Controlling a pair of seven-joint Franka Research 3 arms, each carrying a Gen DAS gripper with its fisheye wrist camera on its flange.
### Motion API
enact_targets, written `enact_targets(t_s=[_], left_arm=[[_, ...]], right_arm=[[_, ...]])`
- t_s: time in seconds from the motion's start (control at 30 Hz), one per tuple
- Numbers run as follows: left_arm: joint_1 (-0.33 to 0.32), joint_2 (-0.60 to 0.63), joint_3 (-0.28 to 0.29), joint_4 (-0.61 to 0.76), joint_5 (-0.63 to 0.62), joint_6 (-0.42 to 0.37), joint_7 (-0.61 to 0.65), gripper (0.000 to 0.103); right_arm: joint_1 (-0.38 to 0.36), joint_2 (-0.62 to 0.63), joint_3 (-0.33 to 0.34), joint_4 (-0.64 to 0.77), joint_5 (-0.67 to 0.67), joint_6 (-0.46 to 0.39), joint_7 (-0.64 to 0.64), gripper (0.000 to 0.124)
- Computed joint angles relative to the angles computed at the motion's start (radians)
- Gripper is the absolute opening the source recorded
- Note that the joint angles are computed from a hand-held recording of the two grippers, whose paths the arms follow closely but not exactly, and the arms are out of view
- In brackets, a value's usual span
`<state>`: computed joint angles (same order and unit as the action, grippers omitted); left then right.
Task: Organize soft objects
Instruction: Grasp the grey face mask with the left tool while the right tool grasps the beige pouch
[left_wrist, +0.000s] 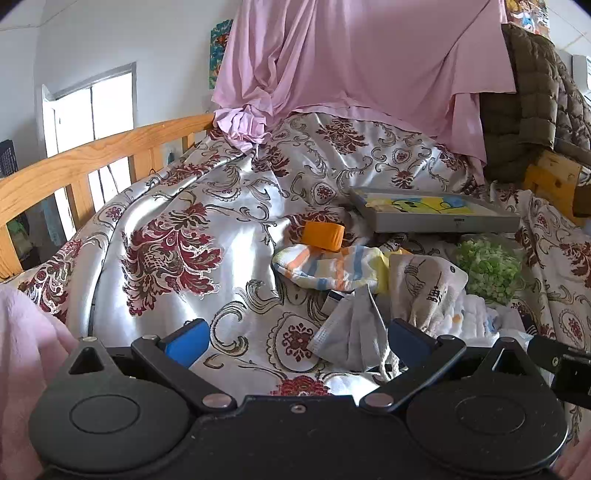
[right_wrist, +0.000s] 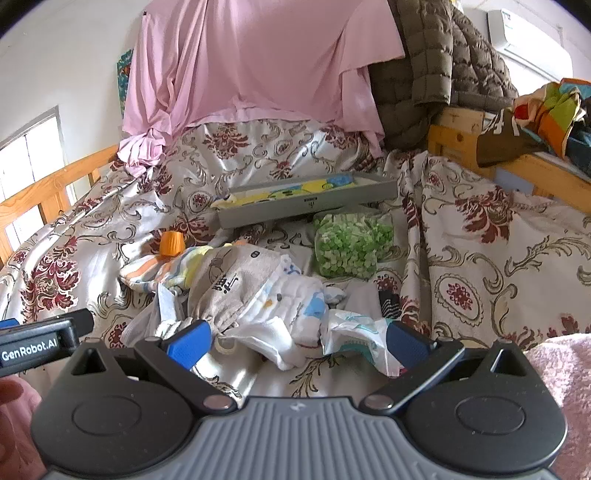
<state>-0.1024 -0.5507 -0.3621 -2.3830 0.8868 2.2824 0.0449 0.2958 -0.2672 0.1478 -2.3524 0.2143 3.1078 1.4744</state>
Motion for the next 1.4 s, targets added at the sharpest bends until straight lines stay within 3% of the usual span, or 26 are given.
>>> enact_targets(t_s=[0.13, 0.3, 0.47, 0.6, 0.73, 0.83, 0.9, 1.1, 1.27, 1.4], left_arm=[[-0.023, 0.009, 0.073, 0.006, -0.088, 0.071, 0.088, 0.102], [-0.042, 0.036, 0.181, 0.015, -0.25, 0.175, 0.327, 0.102], [-0.057, 0.14, 0.3, 0.083, -0.507, 0.22, 0.534, 0.102], [-0.066, 0.215, 0.358, 0.106, -0.71, 0.292, 0.644, 0.102], [-0.053, 0.274, 0.364, 0.135, -0.824, 0.32, 0.746, 0.102], [-0.039, 0.32, 0.369, 0.179, -0.912, 0.302, 0.838, 0.097], [-0.038, 0.359, 0.381, 0.225, -0.994, 0.268, 0.941, 0.089], [0.008, 0.391, 0.351, 0.245, -1.143, 0.245, 1.075, 0.069], [0.048, 0.409, 0.305, 0.259, -1.115, 0.22, 1.097, 0.057], [0.056, 0.404, 0.298, 0.252, -1.133, 0.225, 1.117, 0.032]], right_arm=[[0.041, 0.031, -0.036, 0.055, 0.023, -0.088, -0.049, 0.103], [0.13, 0.096, -0.127, 0.187, 0.227, -0.251, -0.27, 0.103], [0.102, 0.232, -0.106, 0.379, 0.322, -0.382, -0.475, 0.103], [0.055, 0.354, -0.069, 0.539, 0.357, -0.505, -0.543, 0.103], [0.02, 0.454, -0.043, 0.664, 0.374, -0.603, -0.567, 0.102], [-0.002, 0.505, -0.022, 0.724, 0.404, -0.645, -0.612, 0.092], [-0.01, 0.535, -0.016, 0.759, 0.412, -0.671, -0.625, 0.09], [-0.016, 0.581, -0.008, 0.811, 0.417, -0.693, -0.61, 0.088], [-0.009, 0.628, -0.008, 0.858, 0.384, -0.684, -0.57, 0.084], [-0.014, 0.646, 0.006, 0.868, 0.389, -0.665, -0.574, 0.075]])
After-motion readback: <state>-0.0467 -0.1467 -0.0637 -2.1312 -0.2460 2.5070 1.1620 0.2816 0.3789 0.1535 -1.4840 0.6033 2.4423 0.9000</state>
